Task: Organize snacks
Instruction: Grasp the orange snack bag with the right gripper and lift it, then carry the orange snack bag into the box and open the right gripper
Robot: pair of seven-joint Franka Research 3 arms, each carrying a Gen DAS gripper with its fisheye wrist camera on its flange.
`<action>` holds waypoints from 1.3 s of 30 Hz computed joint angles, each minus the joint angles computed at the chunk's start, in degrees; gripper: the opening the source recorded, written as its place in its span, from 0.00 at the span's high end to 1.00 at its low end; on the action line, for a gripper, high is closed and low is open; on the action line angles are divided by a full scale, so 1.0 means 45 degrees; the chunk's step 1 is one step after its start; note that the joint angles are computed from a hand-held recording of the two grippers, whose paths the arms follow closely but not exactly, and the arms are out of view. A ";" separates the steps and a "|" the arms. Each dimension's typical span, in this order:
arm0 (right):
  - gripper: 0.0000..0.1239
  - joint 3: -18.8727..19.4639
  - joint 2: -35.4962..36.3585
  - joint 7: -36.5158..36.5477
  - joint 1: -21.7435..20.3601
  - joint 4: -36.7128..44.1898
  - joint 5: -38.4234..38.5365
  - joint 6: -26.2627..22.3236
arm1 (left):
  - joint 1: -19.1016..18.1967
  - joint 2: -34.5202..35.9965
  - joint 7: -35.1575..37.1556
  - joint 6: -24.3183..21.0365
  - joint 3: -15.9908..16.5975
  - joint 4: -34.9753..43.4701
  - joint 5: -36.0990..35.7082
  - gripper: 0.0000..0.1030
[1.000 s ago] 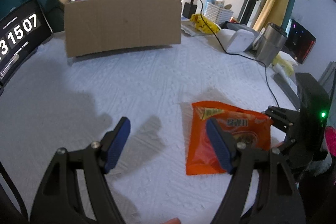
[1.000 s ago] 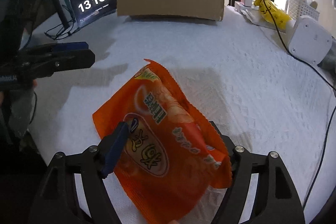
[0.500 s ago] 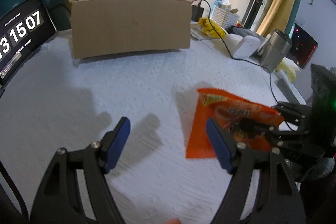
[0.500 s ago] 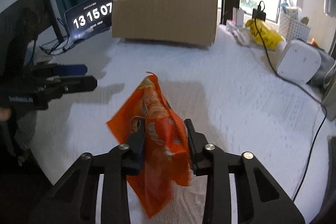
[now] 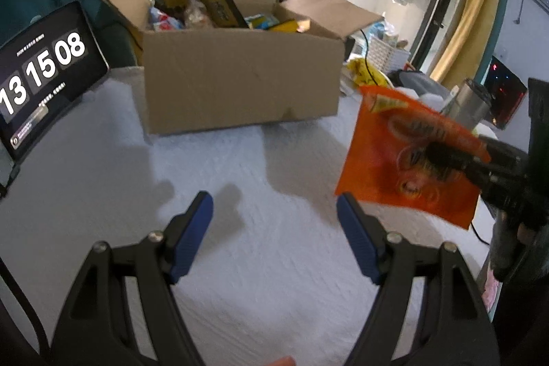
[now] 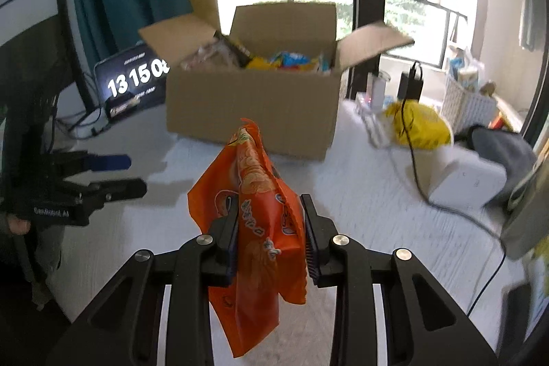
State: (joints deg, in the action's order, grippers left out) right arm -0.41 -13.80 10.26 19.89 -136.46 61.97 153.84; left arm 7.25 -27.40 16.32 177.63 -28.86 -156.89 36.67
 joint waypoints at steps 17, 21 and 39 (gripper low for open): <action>0.74 0.0647 0.2053 -0.0456 -0.0005 0.3473 0.1051 0.0356 | 0.2346 -0.0350 -0.0210 0.0018 -0.0719 0.1592 0.1760 0.26; 0.74 0.0905 0.2729 -0.0569 -0.0047 0.4498 0.1495 0.0658 | 0.3200 -0.0300 -0.0297 0.0082 -0.1216 0.2184 0.2375 0.26; 0.74 0.2341 0.6674 0.2207 -0.0275 0.9388 -0.1011 0.1790 | 0.8055 0.0798 -0.4795 0.0430 -0.3538 0.5123 0.7022 0.26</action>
